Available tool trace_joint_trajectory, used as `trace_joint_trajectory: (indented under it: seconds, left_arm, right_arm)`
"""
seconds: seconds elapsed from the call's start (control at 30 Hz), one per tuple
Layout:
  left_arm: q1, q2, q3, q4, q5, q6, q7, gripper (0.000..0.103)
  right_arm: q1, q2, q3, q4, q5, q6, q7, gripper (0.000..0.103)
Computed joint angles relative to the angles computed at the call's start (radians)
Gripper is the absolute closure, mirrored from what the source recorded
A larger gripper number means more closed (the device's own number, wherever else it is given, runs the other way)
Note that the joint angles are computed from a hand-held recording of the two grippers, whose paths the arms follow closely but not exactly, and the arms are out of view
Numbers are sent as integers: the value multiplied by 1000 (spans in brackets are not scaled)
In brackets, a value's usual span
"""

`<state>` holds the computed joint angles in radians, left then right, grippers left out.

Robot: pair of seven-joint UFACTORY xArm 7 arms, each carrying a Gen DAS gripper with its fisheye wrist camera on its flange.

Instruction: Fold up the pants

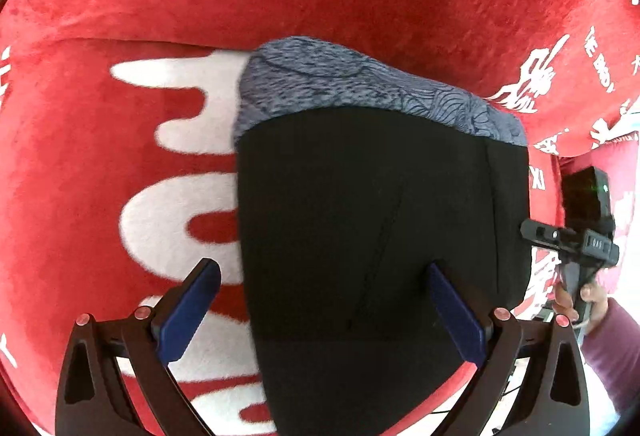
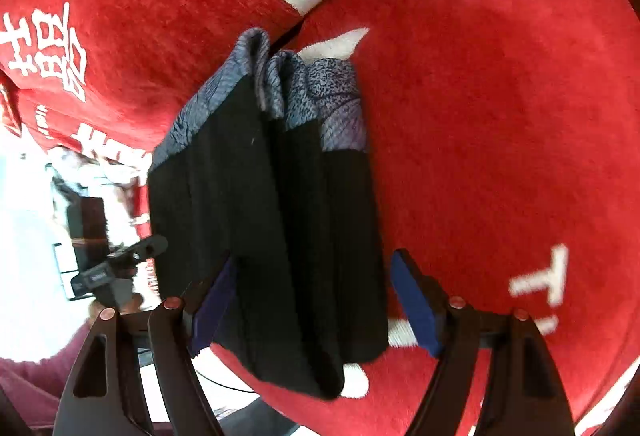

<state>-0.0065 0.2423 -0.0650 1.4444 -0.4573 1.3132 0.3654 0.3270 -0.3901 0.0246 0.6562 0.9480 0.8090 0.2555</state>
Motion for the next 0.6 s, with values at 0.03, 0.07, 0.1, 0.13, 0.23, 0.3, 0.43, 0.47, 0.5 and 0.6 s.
trace_joint_trajectory:
  seconds: [0.03,0.07,0.1,0.13,0.23,0.3,0.43,0.47,0.5,0.6]
  left_arm:
    - [-4,6,-4,0,-6,-11,5,0]
    - [-5,8,-7,-2,-11,-16,8,0]
    - [-9,16,-10,-2,-16,-25,8,0]
    - [-10,23,-12,-3,-23,-32,8,0]
    - [-3,37,-12,-3,-40,-34,6,0]
    - [-2,33,-13,-10,-41,-41,9,0]
    - [-6,23,-11,-14,-29,-44,-14,5]
    - [-2,12,-13,-22,-46,-44,-7,14]
    - [1,-3,-15,-29,-65,-42,2,24]
    - [-3,-66,-11,-62,-58,-59,48,38]
  right_arm:
    - [11,18,-19,7,48,-2,-50,21]
    - [12,35,-25,18,63,3,-81,20]
    - [10,52,-27,29,70,11,-109,19]
    - [6,59,-24,33,76,19,-120,19]
    - [0,54,-15,5,160,-5,-169,18]
    - [-5,28,-21,-36,247,-34,-182,18]
    - [-28,-33,-13,-86,235,-40,-103,33]
    - [-29,-41,-13,-89,222,-35,-85,36]
    - [-28,-50,-14,-89,216,-32,-75,41]
    - [-29,-87,-15,-83,162,-23,-47,53]
